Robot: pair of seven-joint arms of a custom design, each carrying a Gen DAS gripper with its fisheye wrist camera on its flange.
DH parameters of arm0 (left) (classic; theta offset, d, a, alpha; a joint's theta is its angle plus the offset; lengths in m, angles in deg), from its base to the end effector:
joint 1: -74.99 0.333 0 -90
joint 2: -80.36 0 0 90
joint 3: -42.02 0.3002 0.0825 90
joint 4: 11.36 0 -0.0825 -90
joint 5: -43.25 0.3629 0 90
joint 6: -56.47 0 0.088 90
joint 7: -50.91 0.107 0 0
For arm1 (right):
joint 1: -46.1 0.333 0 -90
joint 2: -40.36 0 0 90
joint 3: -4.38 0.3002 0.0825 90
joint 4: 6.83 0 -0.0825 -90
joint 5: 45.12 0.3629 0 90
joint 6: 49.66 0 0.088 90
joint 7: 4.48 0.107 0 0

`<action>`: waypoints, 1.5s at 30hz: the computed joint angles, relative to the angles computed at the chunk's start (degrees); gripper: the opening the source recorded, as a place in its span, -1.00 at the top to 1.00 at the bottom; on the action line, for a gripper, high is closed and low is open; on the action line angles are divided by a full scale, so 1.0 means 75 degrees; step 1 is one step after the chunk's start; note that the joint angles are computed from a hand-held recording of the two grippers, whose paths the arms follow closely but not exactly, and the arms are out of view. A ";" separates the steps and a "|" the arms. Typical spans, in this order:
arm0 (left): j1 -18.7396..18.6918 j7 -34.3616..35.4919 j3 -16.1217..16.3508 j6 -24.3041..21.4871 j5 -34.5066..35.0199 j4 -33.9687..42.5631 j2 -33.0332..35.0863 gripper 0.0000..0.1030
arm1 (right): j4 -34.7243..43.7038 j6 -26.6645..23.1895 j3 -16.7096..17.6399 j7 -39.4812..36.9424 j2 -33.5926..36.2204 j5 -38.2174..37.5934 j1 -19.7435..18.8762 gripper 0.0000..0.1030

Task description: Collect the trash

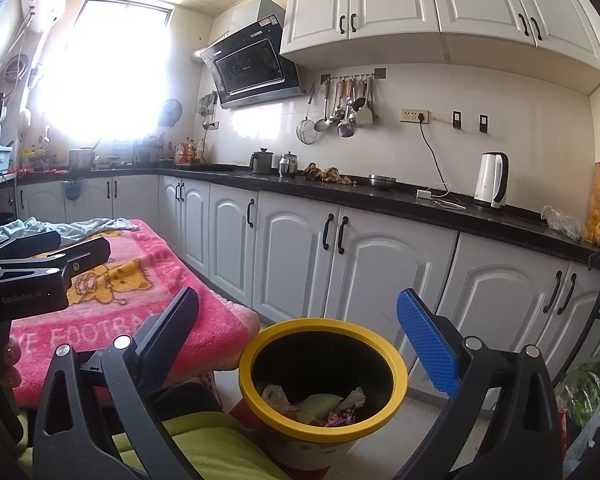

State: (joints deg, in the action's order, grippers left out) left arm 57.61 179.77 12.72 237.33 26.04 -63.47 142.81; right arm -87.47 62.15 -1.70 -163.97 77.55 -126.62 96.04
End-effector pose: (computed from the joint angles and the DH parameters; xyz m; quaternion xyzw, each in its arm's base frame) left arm 0.7057 -0.3757 0.3849 -0.3721 0.7208 -0.5429 0.2175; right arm 0.5461 0.4573 0.3665 -0.4225 0.6624 -0.5442 0.2942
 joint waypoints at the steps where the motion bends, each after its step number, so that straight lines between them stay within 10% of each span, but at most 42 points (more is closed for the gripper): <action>1: -0.0005 -0.0001 0.0014 0.0003 0.0008 0.0003 0.0003 -0.79 | 0.0001 -0.0005 0.0002 0.0002 -0.0002 0.0018 -0.0005 -0.88; 45: -0.0007 -0.0025 0.0007 0.0009 0.0016 0.0060 0.0017 -0.79 | -0.0017 0.0009 0.0003 0.0050 -0.0005 0.0046 -0.0022 -0.88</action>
